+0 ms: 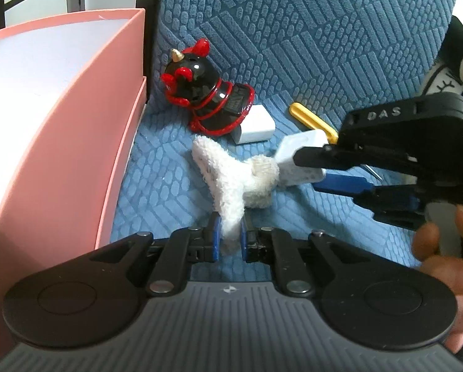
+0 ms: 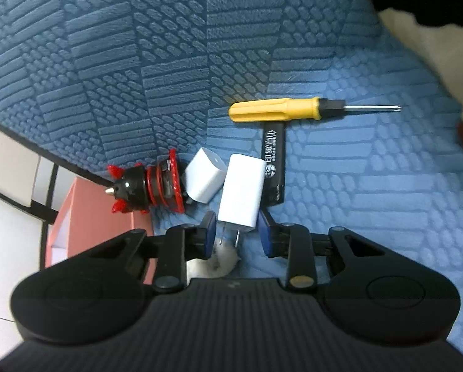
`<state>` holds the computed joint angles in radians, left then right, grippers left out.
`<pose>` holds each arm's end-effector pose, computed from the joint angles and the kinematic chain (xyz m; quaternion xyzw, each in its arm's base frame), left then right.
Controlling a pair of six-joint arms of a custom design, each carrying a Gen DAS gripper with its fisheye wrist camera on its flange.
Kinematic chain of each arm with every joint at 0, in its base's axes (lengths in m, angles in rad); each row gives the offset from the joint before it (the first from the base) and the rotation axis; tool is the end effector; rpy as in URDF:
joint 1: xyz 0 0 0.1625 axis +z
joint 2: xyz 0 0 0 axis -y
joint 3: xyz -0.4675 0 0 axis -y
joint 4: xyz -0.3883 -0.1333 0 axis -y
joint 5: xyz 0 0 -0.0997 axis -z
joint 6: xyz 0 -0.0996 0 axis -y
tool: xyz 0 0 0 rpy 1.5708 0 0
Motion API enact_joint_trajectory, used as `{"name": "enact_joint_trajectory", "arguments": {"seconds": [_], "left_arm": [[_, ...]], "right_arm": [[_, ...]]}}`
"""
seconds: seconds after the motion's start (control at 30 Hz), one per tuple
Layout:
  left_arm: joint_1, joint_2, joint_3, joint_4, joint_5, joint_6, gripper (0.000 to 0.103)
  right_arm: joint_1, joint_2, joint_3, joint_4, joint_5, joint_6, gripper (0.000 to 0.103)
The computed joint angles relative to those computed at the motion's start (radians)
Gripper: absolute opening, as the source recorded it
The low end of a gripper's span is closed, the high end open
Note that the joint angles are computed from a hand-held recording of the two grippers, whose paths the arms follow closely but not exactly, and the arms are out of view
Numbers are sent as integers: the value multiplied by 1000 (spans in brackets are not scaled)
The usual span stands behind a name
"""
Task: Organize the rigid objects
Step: 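Close the left gripper on the plush toy while the right gripper grasps the white charger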
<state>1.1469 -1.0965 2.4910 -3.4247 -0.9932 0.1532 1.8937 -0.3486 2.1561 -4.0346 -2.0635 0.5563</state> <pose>0.0033 -0.4491 0.1655 0.2034 0.9133 -0.2537 0.2453 0.2343 -0.4287 -0.0640 -0.1850 -0.9027 0.3811 0.0759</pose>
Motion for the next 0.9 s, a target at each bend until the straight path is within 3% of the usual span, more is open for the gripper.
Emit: {"name": "enact_joint_trajectory", "arguments": {"seconds": [0.47,0.6,0.77,0.9], "left_arm": [[-27,-118,56,135,-46,-59,15],[-19,-168,63,232,-73,-81,15],[-32,-208,100,249,-71,-68,15],[-41,-252,127,299,-72,-83,15]], "right_arm": [[150,-5,97,22,-278,-18,32],[203,1,112,58,-355,25,32],[283,7,99,143,-465,74,32],[321,7,106,201,-501,141,32]]}}
